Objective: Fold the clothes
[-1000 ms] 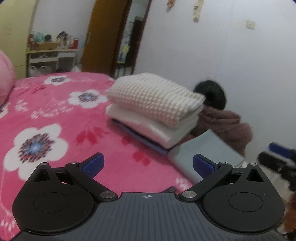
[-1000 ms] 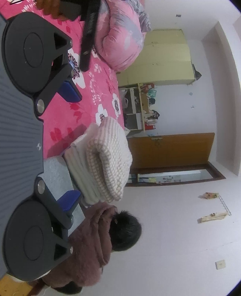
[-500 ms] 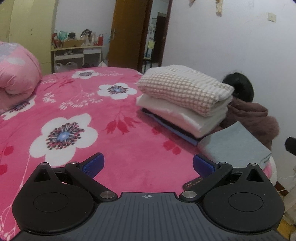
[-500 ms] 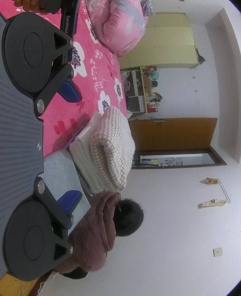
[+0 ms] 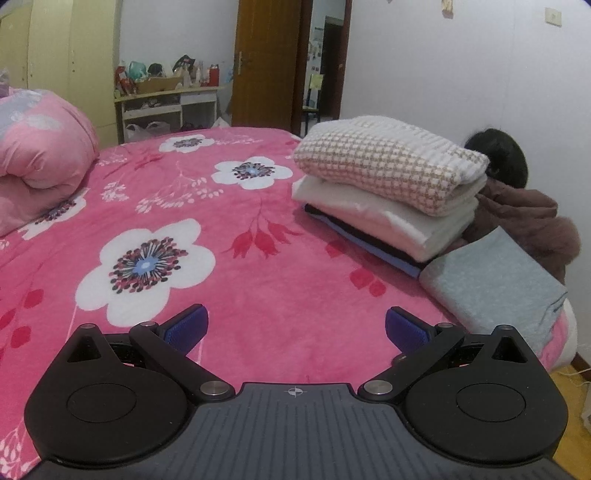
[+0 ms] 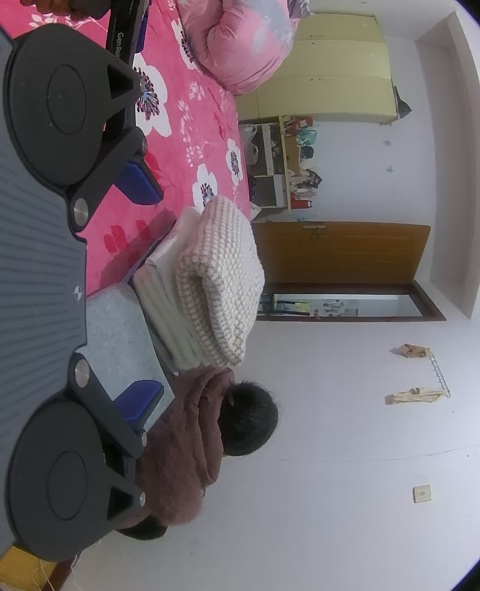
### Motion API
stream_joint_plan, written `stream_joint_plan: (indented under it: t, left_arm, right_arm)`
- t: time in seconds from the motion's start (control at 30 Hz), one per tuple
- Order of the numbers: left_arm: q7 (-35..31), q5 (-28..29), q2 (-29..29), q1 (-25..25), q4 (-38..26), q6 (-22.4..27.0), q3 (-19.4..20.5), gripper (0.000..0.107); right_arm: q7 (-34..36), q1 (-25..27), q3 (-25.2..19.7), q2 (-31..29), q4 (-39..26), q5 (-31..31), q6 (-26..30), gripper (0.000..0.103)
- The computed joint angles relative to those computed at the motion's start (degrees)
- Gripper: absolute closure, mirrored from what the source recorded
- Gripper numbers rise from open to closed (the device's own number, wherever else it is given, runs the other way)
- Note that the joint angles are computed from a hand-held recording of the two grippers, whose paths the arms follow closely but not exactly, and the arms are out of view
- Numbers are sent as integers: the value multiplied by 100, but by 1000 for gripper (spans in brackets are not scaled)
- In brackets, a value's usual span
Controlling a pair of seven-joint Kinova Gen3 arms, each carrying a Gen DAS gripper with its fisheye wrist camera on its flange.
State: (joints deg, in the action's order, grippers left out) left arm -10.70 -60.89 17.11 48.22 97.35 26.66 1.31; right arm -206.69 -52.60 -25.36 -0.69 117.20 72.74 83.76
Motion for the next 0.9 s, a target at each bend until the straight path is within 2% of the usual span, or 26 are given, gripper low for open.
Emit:
stream_joint_plan:
  t: [0.33,0.47,0.57,0.67,0.73,0.83,0.9]
  left_arm:
    - [-100,78,102,89,-149,280,32,5]
    - [185,-249,152,330,-168,543,-15,5]
    - [390,-562,104,414,-59,560,71,5]
    - [58,-282,170,371,-277,929,323,5]
    - [2,-247,194,442,-365,1111,355,5]
    - [387,-564,157,613,-270,1146,303,5]
    - [847,-992,152,760,-149,1209,276,5]
  right_arm:
    - [-89,54,63,54,-144,-121,-17,0]
    - [220,26,99,174,-335,-291,101,0]
    - [355,-16,126,216,-407,-396,43,0]
    - [495,-58,145,251,-509,-516,20,0]
    - [525,-71,100,301,-579,-567,112,0]
    - [376,-296,124,444,-649,-556,553,0]
    - [385,-330,159,391,-637,-637,516,0]
